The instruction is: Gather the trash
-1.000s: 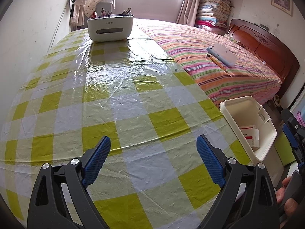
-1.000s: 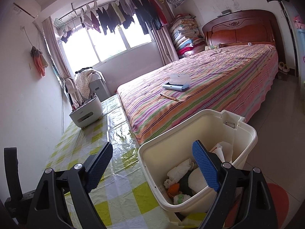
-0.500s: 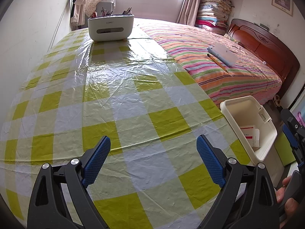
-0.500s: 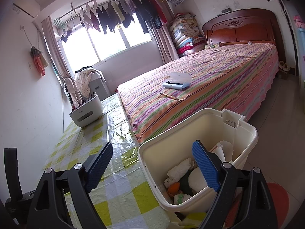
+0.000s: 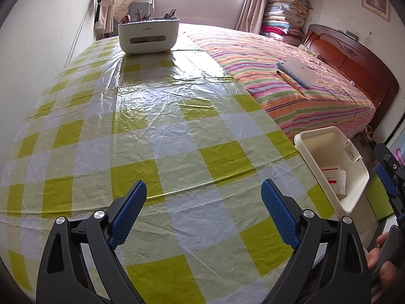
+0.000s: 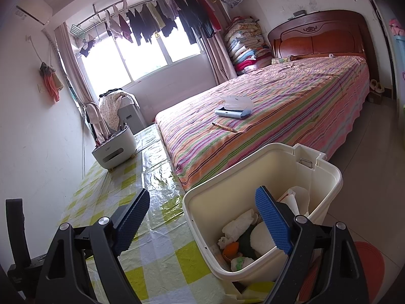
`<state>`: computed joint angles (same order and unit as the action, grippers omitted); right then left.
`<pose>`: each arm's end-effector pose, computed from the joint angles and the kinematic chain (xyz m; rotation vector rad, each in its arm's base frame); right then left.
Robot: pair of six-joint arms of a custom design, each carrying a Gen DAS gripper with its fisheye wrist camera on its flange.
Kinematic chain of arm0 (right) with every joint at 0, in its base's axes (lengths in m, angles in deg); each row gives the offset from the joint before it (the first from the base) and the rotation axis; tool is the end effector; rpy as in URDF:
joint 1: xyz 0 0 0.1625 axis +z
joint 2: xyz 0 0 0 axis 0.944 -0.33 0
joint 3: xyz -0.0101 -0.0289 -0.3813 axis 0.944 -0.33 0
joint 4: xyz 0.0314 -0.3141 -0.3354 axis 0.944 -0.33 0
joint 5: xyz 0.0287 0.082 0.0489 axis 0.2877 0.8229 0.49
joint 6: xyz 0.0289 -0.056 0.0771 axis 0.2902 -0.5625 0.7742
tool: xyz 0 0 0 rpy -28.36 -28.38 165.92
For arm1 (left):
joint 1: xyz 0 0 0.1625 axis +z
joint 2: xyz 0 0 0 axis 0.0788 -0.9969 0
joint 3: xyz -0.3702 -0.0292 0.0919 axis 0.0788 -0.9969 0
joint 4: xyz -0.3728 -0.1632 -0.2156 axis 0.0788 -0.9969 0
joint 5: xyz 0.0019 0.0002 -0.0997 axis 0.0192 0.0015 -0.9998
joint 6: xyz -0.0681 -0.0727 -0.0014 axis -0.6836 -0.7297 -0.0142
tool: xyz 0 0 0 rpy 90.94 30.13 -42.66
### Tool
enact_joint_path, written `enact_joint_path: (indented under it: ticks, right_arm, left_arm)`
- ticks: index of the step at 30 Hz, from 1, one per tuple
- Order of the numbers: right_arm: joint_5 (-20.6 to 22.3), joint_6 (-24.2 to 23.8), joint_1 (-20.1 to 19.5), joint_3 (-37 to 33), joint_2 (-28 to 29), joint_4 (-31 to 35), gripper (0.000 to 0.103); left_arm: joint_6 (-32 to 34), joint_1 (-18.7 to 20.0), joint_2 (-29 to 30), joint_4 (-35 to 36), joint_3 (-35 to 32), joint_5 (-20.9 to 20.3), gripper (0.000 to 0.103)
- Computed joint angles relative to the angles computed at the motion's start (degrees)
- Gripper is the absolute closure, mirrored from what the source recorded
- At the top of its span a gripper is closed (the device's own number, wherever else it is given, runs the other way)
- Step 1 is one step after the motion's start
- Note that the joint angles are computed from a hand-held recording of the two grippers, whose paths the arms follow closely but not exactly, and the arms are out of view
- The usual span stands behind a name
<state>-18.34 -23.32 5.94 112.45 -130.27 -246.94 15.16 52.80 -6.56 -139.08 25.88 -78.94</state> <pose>-0.0358 -0.7970 0.2268 0.5407 -2.5280 1.3282 -0.2278 -0.7595 -0.0320 0.0118 2.2153 -1.0164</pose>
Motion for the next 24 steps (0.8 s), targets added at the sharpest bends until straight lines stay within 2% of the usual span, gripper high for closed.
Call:
enact_joint_path:
  ticks: [5,10,24]
  right_arm:
    - [0.0,0.0,0.0,0.0,0.0,0.1,0.020]
    - [0.0,0.0,0.0,0.0,0.0,0.0,0.020]
    - [0.0,0.2,0.0,0.1,0.0,0.0,0.020]
  left_arm:
    - [-0.3,0.0,-0.1,0.1,0.2,0.1,0.013]
    - [-0.5,-0.1,0.1,0.9,-0.2,1.9,0.013]
    - [0.2,0.1,0.0,2.5,-0.5,-0.3,0.013]
